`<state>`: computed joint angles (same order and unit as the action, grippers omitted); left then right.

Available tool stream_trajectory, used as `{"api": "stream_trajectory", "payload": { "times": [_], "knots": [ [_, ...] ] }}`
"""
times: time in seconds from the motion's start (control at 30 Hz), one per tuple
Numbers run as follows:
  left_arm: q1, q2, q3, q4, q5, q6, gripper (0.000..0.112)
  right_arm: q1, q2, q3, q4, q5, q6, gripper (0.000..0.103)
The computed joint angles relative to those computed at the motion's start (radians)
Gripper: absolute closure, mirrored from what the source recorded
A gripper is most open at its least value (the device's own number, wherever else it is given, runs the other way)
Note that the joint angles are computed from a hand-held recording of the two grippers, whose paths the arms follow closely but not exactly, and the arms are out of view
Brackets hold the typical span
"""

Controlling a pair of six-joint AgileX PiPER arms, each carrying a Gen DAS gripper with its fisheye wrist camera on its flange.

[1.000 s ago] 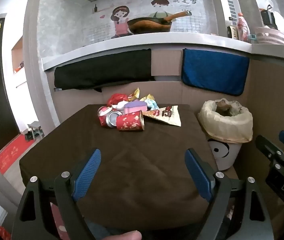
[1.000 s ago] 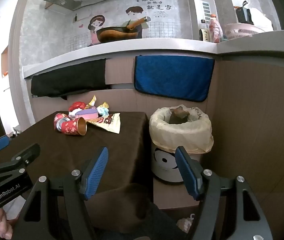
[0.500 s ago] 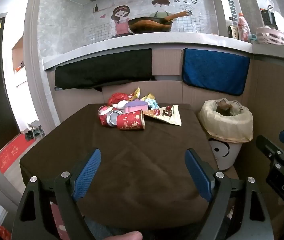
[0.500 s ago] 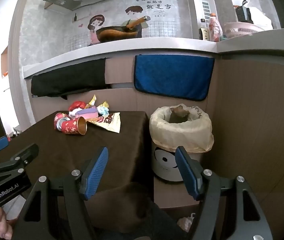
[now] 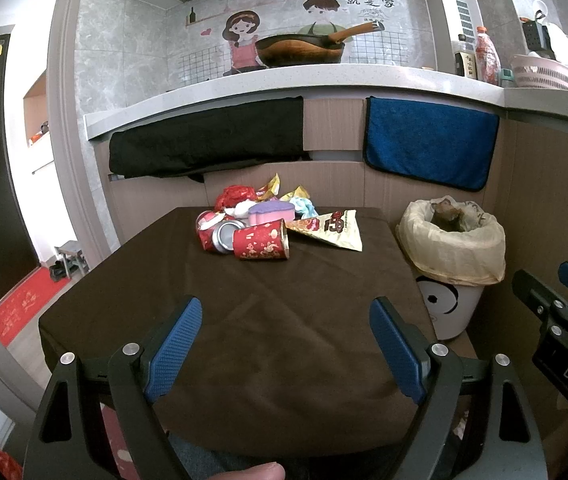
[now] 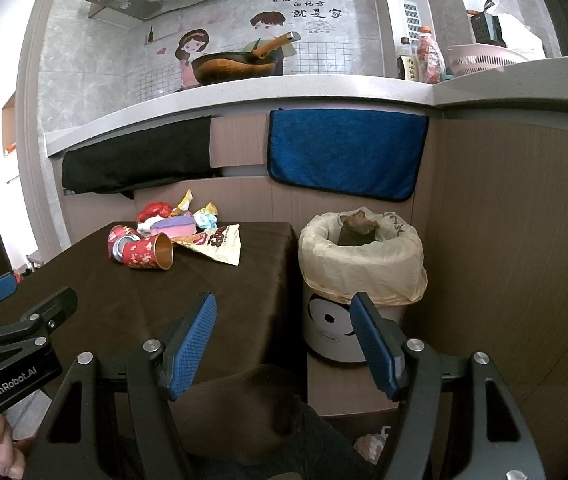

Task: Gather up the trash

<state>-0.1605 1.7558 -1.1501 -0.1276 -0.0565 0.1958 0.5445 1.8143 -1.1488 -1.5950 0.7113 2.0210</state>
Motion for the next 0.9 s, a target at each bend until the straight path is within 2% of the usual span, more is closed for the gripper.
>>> {"api": "stream_trajectory", "payload": {
  "times": [0.13,0.37,0.63,0.83,0.9],
  "knots": [
    [0.0,-0.002,0.002,-0.021,0.003,0.021,0.027,-0.002,-0.002,0.0,0.005,-0.005,-0.005,0.036],
    [0.014,-0.012,0.024,0.132,-0.006,-0.126,0.027,0.0,-0.002,0.004,-0.003,0.001,0.007,0.036],
    [0.021,-0.015,0.038,0.011,-0.024,-0.003,0.027,0.002,-0.001,0.004,-0.006,0.001,0.011,0.036],
    [0.025,-0.013,0.037,0.088,-0.024,-0.077,0.027,0.006,0.001,0.005,-0.005,0.005,0.015,0.036],
    [0.024,-0.013,0.038,0.075,-0.025,-0.064,0.027,0.004,0.001,0.006,-0.01,0.003,0.019,0.036]
  ]
}}
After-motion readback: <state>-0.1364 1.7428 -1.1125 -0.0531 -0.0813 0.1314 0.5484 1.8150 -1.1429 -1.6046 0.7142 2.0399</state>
